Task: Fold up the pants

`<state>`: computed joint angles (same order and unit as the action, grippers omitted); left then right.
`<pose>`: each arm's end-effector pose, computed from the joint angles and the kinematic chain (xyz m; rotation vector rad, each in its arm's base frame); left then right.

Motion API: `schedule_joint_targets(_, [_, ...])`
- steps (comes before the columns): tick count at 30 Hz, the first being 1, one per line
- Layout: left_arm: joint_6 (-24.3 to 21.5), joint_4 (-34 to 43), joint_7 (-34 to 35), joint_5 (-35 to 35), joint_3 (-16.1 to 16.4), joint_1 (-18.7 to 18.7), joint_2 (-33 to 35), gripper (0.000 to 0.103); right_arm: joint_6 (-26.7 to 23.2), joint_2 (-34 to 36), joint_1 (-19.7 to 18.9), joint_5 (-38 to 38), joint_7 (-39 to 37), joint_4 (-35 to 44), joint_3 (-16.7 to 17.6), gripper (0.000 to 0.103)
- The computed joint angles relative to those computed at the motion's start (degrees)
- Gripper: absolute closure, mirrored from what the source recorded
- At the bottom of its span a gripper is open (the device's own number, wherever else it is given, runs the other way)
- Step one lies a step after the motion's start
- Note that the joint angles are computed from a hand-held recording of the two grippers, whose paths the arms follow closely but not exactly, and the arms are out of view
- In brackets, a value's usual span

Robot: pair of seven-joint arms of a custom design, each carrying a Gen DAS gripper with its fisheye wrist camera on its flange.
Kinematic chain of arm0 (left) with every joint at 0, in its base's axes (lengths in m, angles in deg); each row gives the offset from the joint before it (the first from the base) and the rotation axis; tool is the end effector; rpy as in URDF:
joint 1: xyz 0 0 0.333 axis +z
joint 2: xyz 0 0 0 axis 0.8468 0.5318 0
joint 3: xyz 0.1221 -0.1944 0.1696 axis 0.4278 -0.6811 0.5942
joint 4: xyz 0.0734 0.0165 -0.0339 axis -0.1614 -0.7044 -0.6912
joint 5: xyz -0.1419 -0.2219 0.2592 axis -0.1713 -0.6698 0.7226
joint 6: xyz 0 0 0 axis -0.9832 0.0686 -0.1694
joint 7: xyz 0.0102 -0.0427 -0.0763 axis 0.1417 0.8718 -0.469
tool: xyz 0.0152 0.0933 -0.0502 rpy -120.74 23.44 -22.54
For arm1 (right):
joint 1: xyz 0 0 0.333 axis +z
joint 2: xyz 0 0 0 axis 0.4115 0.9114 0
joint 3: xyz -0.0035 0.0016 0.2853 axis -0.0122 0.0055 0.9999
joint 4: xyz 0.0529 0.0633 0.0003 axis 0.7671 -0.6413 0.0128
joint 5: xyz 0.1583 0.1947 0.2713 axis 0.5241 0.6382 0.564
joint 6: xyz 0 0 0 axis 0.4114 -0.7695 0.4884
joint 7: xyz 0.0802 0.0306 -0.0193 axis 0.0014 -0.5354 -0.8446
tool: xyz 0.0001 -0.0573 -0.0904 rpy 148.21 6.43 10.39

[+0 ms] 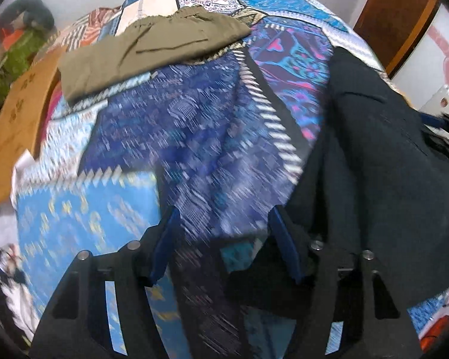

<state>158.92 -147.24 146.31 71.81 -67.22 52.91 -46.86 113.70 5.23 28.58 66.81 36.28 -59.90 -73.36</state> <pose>0.5786 -0.1305 0.4434 -1.8015 2.2886 -0.5104 0.5827 0.0437 0.4466 -2.1383 1.3918 -0.3349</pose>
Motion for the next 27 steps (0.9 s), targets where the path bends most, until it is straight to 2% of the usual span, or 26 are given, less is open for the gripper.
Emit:
schedule_joint_targets(7, [3.34,-8.38,-2.11,-3.43,-1.16,-1.02,-7.27,0.043,0.0,3.16,-0.25,-4.76,4.32,4.32,0.3,0.05])
schedule_joint_targets(10, [6.71,-12.09,-9.27,3.41,-2.06,-1.12,-10.86,0.046,-1.02,1.71,-0.53,-5.78,7.62,3.85,0.39,0.049])
schedule_joint_targets(14, [9.69,-12.94,-16.06,11.31,-2.67,0.44,-14.02,0.046,1.65,-4.85,0.25,-1.8,5.57,-2.05,0.16,0.049])
schedule_joint_targets(16, [10.75,-11.89,-14.88,10.45,-2.34,0.47,-14.56,0.047,2.89,-9.44,1.74,2.1,3.63,-5.74,-0.77,0.049])
schedule_joint_targets(18, [12.39,-10.94,-11.92,7.13,-1.97,-0.21,-15.09,0.052,2.97,-12.58,3.82,6.12,1.85,-7.86,-2.3,0.049])
schedule_joint_targets(20, [13.27,-9.79,-8.89,4.63,-2.04,-0.98,-15.16,0.069,3.91,-16.16,6.31,9.85,-0.14,-10.7,-3.59,0.049])
schedule_joint_targets(23, [13.17,-7.66,-0.39,-4.36,-1.69,-3.84,-13.94,0.086,5.59,-19.12,10.44,13.73,-3.01,-13.77,-5.2,0.049])
schedule_joint_targets(25, [12.92,-6.98,4.28,-8.56,-2.03,-5.14,-13.05,0.09,6.21,-19.46,12.66,15.32,-4.33,-14.92,-5.83,0.055])
schedule_joint_targets(27, [11.96,-5.66,6.08,-9.71,-2.96,-5.94,-11.1,0.09,5.42,-19.01,13.91,15.82,-4.68,-15.35,-6.22,0.059])
